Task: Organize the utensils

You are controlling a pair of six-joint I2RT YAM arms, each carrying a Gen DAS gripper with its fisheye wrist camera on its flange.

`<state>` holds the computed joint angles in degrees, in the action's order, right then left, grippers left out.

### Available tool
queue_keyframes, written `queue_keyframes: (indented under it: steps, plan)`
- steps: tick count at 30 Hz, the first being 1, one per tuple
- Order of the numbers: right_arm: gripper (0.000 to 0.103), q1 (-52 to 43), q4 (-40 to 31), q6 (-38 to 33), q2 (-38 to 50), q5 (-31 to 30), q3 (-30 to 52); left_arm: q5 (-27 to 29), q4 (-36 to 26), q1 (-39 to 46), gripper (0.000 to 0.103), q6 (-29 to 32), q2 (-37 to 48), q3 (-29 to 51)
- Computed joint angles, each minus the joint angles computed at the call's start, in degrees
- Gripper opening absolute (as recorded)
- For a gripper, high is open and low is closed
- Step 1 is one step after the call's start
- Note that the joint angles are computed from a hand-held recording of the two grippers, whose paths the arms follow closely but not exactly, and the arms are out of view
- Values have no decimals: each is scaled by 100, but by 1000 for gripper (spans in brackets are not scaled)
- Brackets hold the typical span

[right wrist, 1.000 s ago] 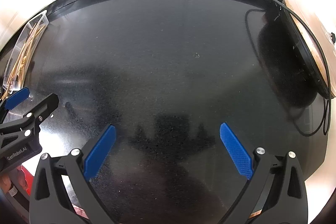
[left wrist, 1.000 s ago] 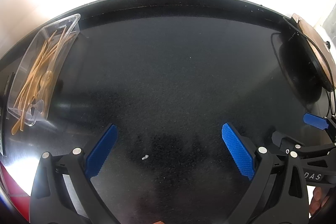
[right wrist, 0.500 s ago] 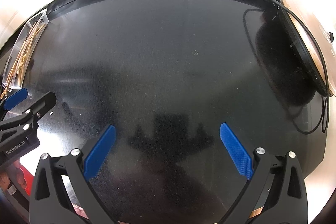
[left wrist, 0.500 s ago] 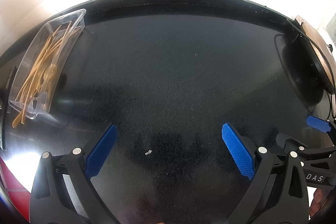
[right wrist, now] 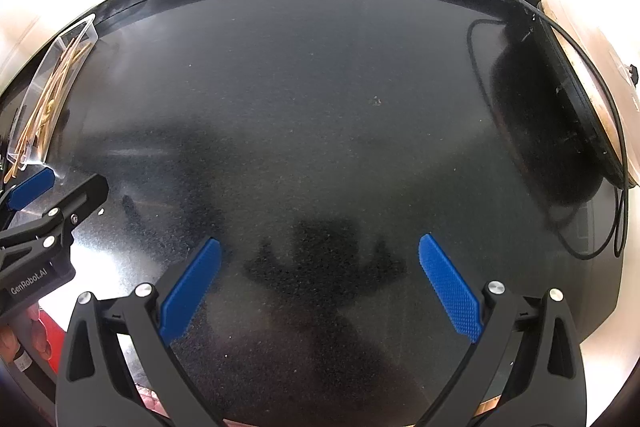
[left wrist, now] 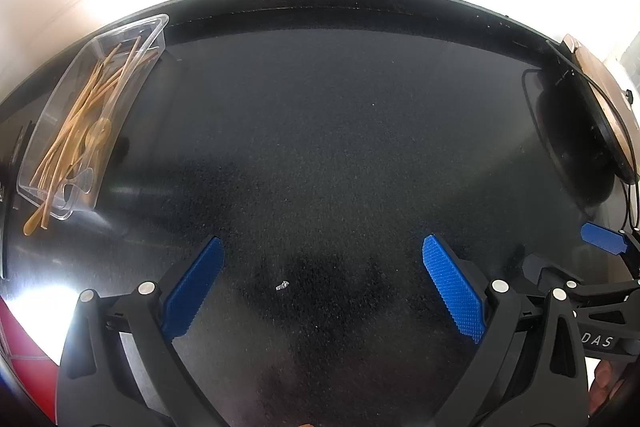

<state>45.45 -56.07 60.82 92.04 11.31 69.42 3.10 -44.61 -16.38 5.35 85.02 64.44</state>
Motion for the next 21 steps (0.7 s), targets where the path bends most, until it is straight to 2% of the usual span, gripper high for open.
queue_keyframes:
  steps: [21]
  plan:
    - [96, 36, -76, 99, -22, 55, -15, -5, -32, -27, 97, 82, -23, -39]
